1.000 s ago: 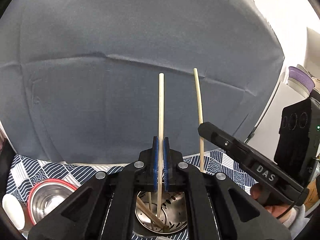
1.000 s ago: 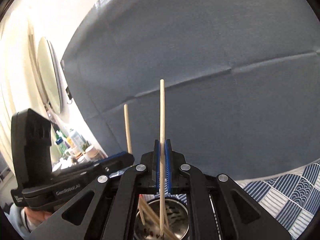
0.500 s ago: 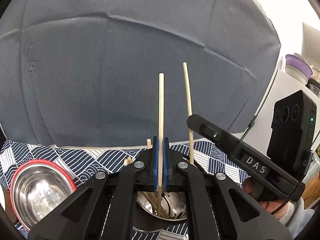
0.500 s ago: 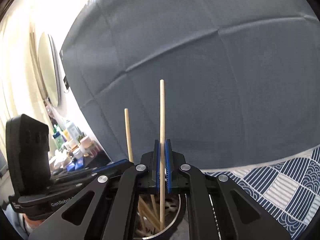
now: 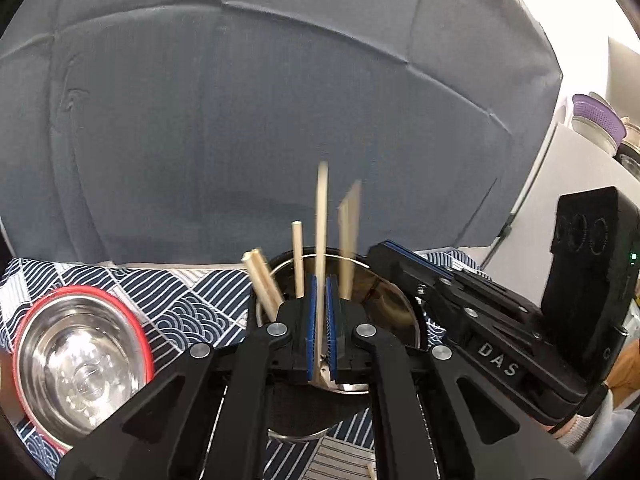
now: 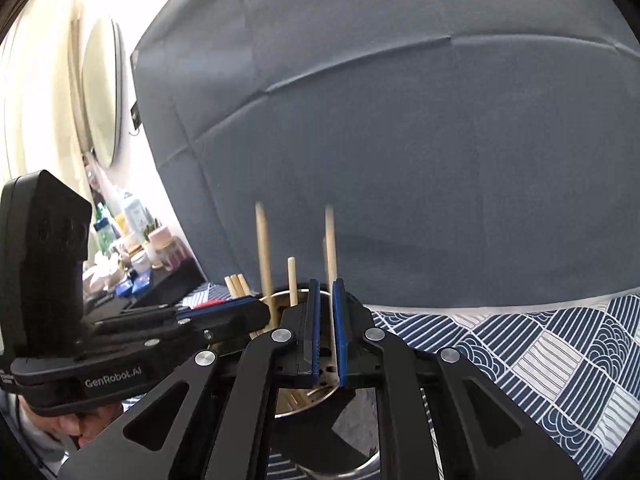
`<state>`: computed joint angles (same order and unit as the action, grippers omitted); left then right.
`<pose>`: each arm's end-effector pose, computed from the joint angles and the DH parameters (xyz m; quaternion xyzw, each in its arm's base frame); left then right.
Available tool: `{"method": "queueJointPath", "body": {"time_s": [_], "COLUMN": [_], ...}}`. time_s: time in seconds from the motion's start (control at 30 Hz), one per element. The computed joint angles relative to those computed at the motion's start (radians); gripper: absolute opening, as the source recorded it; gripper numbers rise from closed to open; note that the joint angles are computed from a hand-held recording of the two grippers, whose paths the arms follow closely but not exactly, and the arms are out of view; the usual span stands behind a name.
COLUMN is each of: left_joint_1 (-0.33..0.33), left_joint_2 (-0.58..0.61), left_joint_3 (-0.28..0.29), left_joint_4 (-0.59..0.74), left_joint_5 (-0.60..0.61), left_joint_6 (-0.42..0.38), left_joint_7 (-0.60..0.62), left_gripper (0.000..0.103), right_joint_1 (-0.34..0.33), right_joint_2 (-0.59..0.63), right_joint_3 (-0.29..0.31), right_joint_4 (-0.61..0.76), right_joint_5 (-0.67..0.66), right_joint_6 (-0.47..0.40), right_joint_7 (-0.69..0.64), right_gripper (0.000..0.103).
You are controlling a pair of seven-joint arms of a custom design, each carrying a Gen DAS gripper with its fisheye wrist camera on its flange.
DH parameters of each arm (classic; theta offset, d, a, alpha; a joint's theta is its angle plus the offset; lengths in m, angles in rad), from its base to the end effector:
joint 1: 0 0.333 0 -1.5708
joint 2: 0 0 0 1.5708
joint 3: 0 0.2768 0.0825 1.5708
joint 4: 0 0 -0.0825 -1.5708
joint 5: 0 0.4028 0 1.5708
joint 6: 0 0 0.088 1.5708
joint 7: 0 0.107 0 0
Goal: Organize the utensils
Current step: 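Open the right gripper to drop its stick into the black cup while the left gripper opens too, then lower the right tool toward the remaining sticks while the left tool lowers beside it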
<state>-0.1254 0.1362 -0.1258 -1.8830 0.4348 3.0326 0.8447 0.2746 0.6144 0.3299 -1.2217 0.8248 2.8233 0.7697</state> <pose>0.6247 -0.1894 0.5087 -0.6402 0.5916 -0.4205 0.2516 0.6901 0.3409 0.4946 -0.7306 0.3960 -0.1045 0.5464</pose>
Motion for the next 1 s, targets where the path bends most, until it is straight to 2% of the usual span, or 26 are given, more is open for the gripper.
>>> {"method": "queueJointPath", "body": {"time_s": [0.03,0.17,0.23,0.27,0.3,0.4,0.43,0.47,0.5,0.57,0.67,0.73,0.8,1.0], "left_joint_1": [0.007,-0.002,0.000,0.003,0.002,0.015,0.019,0.022,0.026,0.033,0.043,0.049,0.054,0.066], "left_joint_2": [-0.007,-0.041,-0.062,-0.065,-0.079,-0.111,-0.120,-0.128,-0.135,-0.157,-0.188,-0.209,-0.228,-0.285], "left_joint_3": [-0.008,0.012,0.016,0.013,0.018,0.006,0.002,-0.003,-0.007,-0.014,-0.022,-0.025,-0.029,-0.041], "left_joint_4": [-0.009,-0.031,-0.036,-0.033,-0.034,-0.045,-0.048,-0.047,-0.049,-0.062,-0.085,-0.103,-0.121,-0.175], "left_joint_5": [-0.021,0.036,0.066,0.073,0.111,0.137,0.144,0.150,0.152,0.160,0.156,0.135,0.118,0.094], "left_joint_6": [0.000,-0.004,-0.016,-0.023,-0.042,-0.071,-0.087,-0.105,-0.119,-0.143,-0.171,-0.182,-0.188,-0.235], "left_joint_7": [0.016,-0.050,-0.086,-0.092,-0.127,-0.149,-0.153,-0.155,-0.153,-0.155,-0.158,-0.146,-0.137,-0.125], "left_gripper": [0.005,0.005,0.008,0.017,0.032,0.043,0.048,0.059,0.065,0.067,0.078,0.085,0.094,0.097], "right_joint_1": [-0.001,0.004,0.009,0.008,0.006,0.004,0.010,0.011,0.011,0.009,0.009,0.012,0.015,0.038], "right_joint_2": [-0.008,-0.028,-0.038,-0.044,-0.051,-0.077,-0.086,-0.092,-0.103,-0.121,-0.152,-0.173,-0.192,-0.243], "right_joint_3": [-0.002,-0.017,-0.029,-0.030,-0.031,-0.040,-0.050,-0.055,-0.056,-0.060,-0.064,-0.073,-0.081,-0.118], "right_joint_4": [-0.010,-0.019,-0.021,-0.023,-0.027,-0.041,-0.048,-0.052,-0.060,-0.073,-0.102,-0.121,-0.139,-0.202], "right_joint_5": [-0.002,-0.019,-0.031,-0.034,-0.035,-0.049,-0.062,-0.070,-0.074,-0.084,-0.090,-0.096,-0.103,-0.147], "right_joint_6": [0.000,0.005,0.017,0.020,0.022,0.029,0.033,0.035,0.036,0.031,0.030,0.029,0.023,0.026], "right_joint_7": [0.000,0.027,0.049,0.055,0.061,0.074,0.089,0.099,0.104,0.113,0.115,0.129,0.144,0.228], "right_gripper": [0.008,0.009,0.022,0.025,0.028,0.032,0.039,0.043,0.047,0.052,0.062,0.076,0.084,0.087]}}
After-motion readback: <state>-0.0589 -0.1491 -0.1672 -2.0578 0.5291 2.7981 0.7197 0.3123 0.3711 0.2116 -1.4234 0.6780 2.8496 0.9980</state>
